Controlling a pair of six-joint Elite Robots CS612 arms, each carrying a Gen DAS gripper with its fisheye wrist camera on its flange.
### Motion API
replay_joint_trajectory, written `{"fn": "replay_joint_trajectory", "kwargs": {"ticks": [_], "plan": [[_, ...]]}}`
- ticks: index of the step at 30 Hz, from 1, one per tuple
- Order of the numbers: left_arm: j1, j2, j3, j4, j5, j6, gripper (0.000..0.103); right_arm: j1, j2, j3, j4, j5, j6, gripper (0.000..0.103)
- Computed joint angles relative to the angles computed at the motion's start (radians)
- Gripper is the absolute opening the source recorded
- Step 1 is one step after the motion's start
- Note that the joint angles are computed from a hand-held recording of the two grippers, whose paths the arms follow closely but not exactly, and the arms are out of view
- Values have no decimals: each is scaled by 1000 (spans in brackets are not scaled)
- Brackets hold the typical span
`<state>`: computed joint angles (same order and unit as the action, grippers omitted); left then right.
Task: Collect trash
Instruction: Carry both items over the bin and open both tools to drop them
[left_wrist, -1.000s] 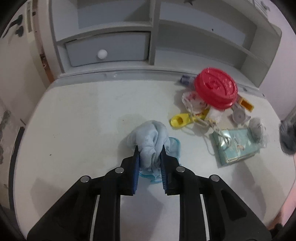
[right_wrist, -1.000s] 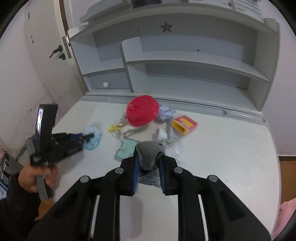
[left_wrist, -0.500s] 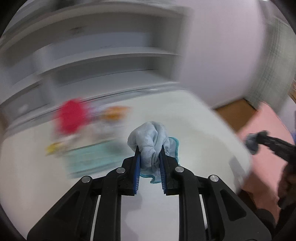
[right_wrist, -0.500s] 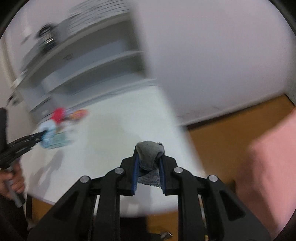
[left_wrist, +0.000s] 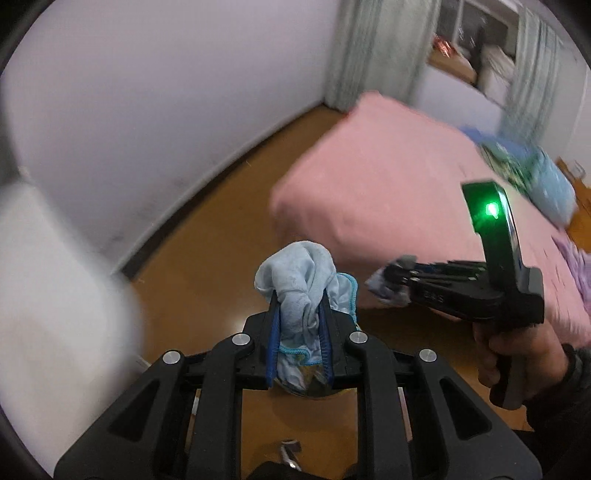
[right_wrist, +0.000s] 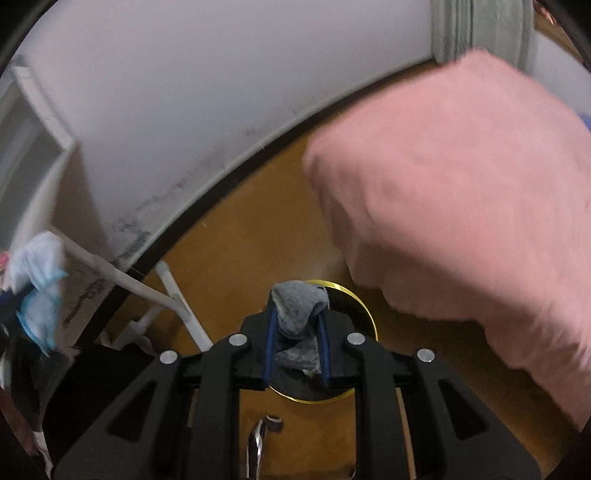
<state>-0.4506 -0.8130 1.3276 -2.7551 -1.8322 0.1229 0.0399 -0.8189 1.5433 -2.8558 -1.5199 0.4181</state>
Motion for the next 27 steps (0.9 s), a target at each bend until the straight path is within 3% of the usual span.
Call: {"fn": "replay_joint_trajectory", "kwargs": {"ticks": [7,12,18,27], "plan": [[-45,163,-99,103,63,25,18,-10,88,-32,60,33,5,19],[-31,257,-199,247,19,-46,18,-7,147,-73,120,76,10,19],[-33,273,-213,250,46,-39,18,0,178,-63,132,106,91,19],[-30,253,-168,235,48,-20,18,6,182,-75,138,92,54,20]]}}
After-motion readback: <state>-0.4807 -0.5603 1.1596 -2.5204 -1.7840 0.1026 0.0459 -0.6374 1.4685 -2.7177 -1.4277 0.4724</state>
